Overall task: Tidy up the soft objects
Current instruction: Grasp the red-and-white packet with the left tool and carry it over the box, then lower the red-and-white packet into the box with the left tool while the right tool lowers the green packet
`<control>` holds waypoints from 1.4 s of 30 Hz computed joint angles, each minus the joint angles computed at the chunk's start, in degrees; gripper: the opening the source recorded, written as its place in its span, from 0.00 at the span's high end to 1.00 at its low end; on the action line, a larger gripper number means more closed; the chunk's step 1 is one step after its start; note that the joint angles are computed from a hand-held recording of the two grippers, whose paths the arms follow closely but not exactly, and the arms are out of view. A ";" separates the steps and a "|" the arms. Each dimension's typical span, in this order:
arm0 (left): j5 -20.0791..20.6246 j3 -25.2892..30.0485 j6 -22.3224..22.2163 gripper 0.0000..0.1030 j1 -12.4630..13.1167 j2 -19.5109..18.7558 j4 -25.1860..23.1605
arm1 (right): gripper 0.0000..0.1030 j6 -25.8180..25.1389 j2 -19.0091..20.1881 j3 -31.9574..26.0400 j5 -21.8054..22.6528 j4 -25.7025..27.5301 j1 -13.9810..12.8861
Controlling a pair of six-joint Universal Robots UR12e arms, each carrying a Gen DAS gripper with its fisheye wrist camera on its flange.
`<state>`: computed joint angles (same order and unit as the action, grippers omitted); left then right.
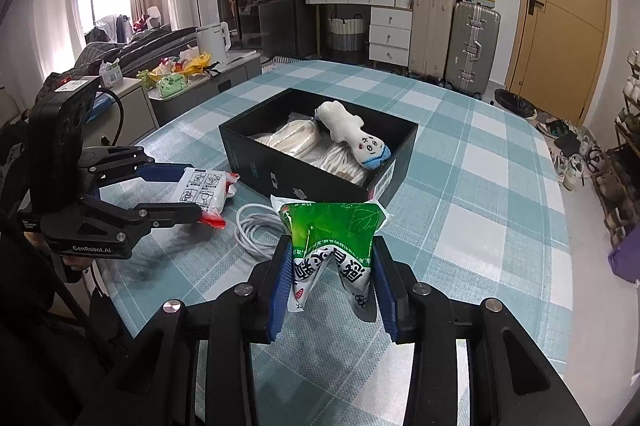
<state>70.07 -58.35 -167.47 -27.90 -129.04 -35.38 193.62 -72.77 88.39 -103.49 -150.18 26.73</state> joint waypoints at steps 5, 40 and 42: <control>-0.82 0.92 -1.76 0.51 0.40 -0.33 1.40 | 0.64 0.51 0.24 -0.08 -0.07 -1.62 0.01; 2.73 22.56 -3.53 0.51 -0.28 -11.80 -5.56 | 0.64 -0.32 7.68 -11.51 -0.89 1.61 -1.51; 2.88 23.40 -3.44 0.51 -0.36 -12.26 -6.15 | 0.64 -0.89 7.99 -11.88 -0.90 1.75 -1.69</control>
<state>72.95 -34.94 -170.90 -28.26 -141.30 -41.53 192.73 -64.78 76.52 -104.39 -148.43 25.04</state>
